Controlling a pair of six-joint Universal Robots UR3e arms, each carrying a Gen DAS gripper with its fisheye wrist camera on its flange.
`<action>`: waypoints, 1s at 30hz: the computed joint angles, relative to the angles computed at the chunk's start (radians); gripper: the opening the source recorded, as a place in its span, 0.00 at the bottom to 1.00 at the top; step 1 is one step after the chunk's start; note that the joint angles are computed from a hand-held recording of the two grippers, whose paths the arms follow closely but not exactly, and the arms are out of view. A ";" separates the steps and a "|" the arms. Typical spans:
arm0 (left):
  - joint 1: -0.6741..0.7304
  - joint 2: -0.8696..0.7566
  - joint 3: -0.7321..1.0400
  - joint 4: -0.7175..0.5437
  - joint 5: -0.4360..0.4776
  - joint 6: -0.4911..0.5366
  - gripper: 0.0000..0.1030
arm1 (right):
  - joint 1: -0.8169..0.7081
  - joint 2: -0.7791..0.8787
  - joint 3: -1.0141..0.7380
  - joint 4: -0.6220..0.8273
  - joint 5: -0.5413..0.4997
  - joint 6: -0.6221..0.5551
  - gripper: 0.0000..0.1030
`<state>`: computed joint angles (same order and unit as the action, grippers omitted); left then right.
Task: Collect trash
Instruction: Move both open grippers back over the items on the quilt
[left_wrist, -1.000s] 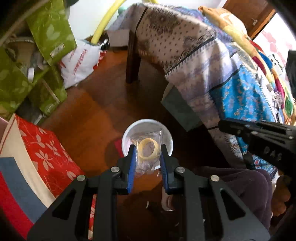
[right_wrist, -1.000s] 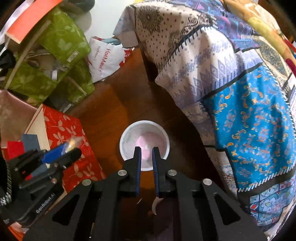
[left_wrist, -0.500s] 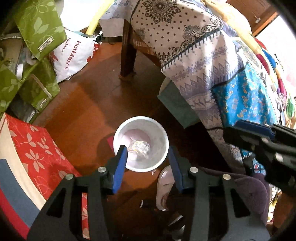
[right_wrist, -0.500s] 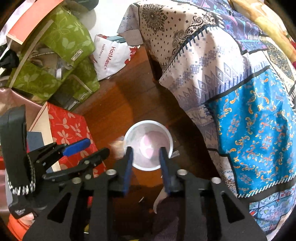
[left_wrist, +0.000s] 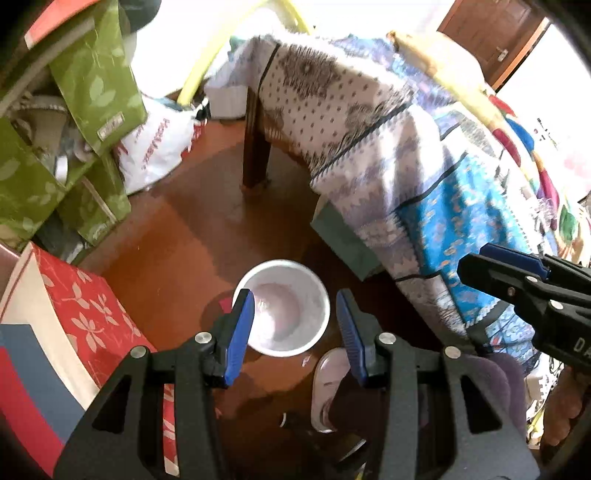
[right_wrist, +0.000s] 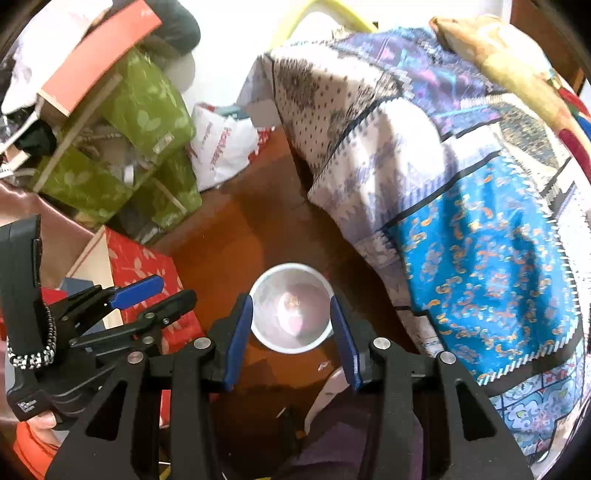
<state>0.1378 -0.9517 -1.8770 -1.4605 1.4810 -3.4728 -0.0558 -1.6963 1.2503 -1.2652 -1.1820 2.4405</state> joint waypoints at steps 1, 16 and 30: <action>-0.027 -0.012 0.029 0.001 0.021 -0.021 0.44 | -0.024 -0.014 -0.011 0.017 0.014 -0.019 0.39; -0.501 -0.391 0.564 0.077 0.321 -0.251 0.44 | -0.580 -0.070 -0.429 0.507 0.306 -0.459 0.39; -0.726 -1.144 1.566 -0.146 0.348 -0.233 0.44 | -1.002 0.144 -0.763 0.700 0.388 -0.683 0.39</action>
